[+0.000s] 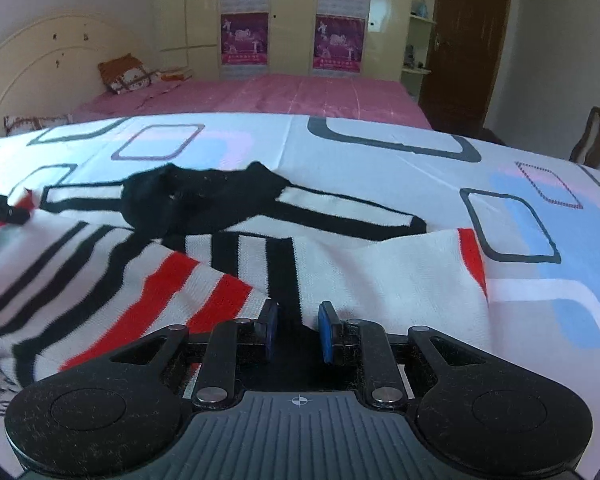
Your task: Fold small clothes
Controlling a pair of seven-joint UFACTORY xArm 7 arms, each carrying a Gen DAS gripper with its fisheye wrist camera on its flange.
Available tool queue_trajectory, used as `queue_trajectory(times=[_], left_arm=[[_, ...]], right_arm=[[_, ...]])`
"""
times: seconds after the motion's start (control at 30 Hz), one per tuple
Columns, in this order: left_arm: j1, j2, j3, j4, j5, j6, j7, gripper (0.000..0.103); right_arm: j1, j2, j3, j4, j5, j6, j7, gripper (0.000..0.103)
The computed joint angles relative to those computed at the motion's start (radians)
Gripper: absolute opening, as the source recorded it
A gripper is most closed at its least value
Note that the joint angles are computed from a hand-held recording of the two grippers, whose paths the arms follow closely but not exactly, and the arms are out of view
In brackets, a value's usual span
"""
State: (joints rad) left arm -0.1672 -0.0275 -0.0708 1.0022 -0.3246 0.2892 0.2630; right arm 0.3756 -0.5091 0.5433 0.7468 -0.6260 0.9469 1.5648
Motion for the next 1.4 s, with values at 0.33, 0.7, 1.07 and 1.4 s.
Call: queue_trajectory(times=[0.33, 0.7, 1.07, 1.4], left_arm=[[-0.082, -0.206, 0.063, -0.139, -0.167, 0.022, 0.178, 0.046], [-0.167, -0.414, 0.108, -0.358, -0.156, 0.098, 0.250, 0.051], [-0.160, -0.390, 0.104, -0.338, -0.131, 0.112, 0.215, 0.051], [-0.110, -0.390, 0.036, -0.329, 0.004, 0.123, 0.075, 0.051]], right_arm=[[-0.010, -0.032, 0.033, 0.034, -0.003, -0.036, 0.015, 0.020], [0.043, 0.034, 0.056, 0.053, 0.046, 0.013, 0.006, 0.020], [0.070, -0.004, 0.033, 0.011, 0.070, 0.046, 0.022, 0.020], [0.086, -0.020, 0.010, -0.012, 0.075, 0.011, -0.057, 0.021]])
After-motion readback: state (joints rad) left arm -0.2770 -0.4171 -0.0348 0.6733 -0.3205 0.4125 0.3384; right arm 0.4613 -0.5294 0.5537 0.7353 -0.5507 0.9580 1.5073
